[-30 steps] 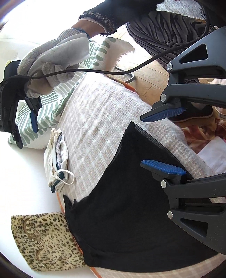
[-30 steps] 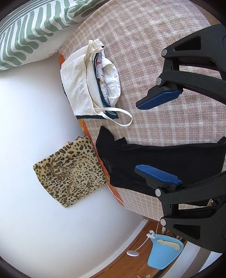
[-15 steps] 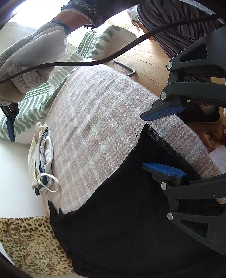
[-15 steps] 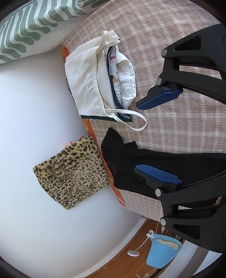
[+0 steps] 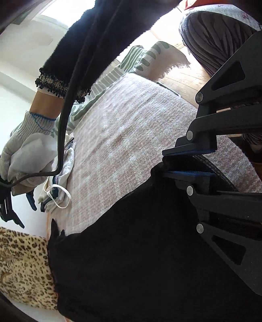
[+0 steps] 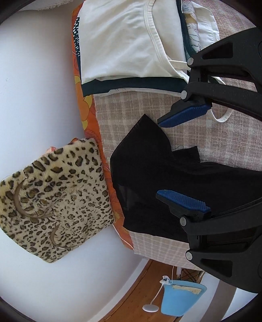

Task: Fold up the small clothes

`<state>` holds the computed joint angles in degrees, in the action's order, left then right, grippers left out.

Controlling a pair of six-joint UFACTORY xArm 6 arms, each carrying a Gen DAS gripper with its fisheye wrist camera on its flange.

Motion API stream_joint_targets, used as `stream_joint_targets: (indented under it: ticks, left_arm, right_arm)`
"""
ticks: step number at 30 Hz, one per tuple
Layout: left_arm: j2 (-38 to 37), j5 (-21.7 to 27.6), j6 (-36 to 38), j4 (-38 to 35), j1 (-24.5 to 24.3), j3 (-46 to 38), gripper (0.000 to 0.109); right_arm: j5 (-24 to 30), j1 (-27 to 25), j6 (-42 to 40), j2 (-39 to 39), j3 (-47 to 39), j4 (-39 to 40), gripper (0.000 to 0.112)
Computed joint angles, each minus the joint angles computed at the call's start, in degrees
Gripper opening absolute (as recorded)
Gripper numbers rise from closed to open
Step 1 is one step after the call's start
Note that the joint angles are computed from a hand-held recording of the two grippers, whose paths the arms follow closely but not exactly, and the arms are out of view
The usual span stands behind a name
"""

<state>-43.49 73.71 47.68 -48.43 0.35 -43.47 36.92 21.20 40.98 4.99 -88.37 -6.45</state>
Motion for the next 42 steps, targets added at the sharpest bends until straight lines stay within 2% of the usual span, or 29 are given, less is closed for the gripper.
stream_joint_targets:
  ticks: [7, 16, 20, 23, 25, 28, 30, 35, 37, 39, 41, 42]
  left_arm:
    - [1.02, 0.74, -0.56, -3.06, 1.02, 0.32, 0.01]
    - [1.64, 3.82, -2.1, -5.82, 4.71, -0.33, 0.009]
    - [1.79, 4.63, -3.0, -6.71, 5.97, -0.32, 0.009]
    - [2.29, 5.37, -3.09, -7.56, 6.74, -0.53, 0.008]
    - [2.14, 5.62, -3.05, -8.11, 7.05, -0.44, 0.008]
    - [1.85, 6.11, -3.47, -8.45, 7.27, -0.27, 0.008]
    - [1.82, 6.87, -3.66, -9.07, 8.06, -0.26, 0.008]
    - [1.83, 7.47, -2.69, -10.1, 9.84, -0.13, 0.007]
    - [2.18, 7.61, -2.61, -10.01, 10.35, -0.21, 0.007]
    - [2.44, 7.9, -2.63, -10.21, 11.03, -0.33, 0.007]
    - [2.51, 7.62, -2.36, -10.2, 11.25, -0.52, 0.007]
    - [2.61, 7.57, -2.33, -10.27, 11.45, -0.58, 0.007]
  right_arm:
    - [7.08, -2.34, 0.14, 12.7, -14.32, -1.33, 0.063]
    - [16.43, -3.25, 1.16, 21.77, -26.05, -4.96, 0.059]
    - [22.01, -1.98, 0.55, 25.84, -32.0, -9.82, 0.057]
    - [24.92, -0.88, 0.8, 27.57, -34.77, -14.06, 0.034]
    - [25.54, -0.68, 1.2, 27.92, -35.53, -15.1, 0.009]
    - [25.34, -0.39, 0.87, 28.05, -36.31, -15.57, 0.003]
    - [27.39, 0.31, 0.73, 30.36, -40.85, -16.88, 0.002]
    - [27.36, 0.53, 0.59, 29.89, -43.07, -17.14, 0.001]
    - [24.07, -0.2, -0.78, 28.58, -41.34, -14.74, 0.001]
    - [22.76, -1.58, -2.35, 27.96, -39.96, -8.65, 0.003]
    - [23.15, -2.69, -2.61, 28.77, -39.94, -2.81, 0.019]
    - [24.05, -2.77, -1.89, 29.54, -40.66, -2.89, 0.039]
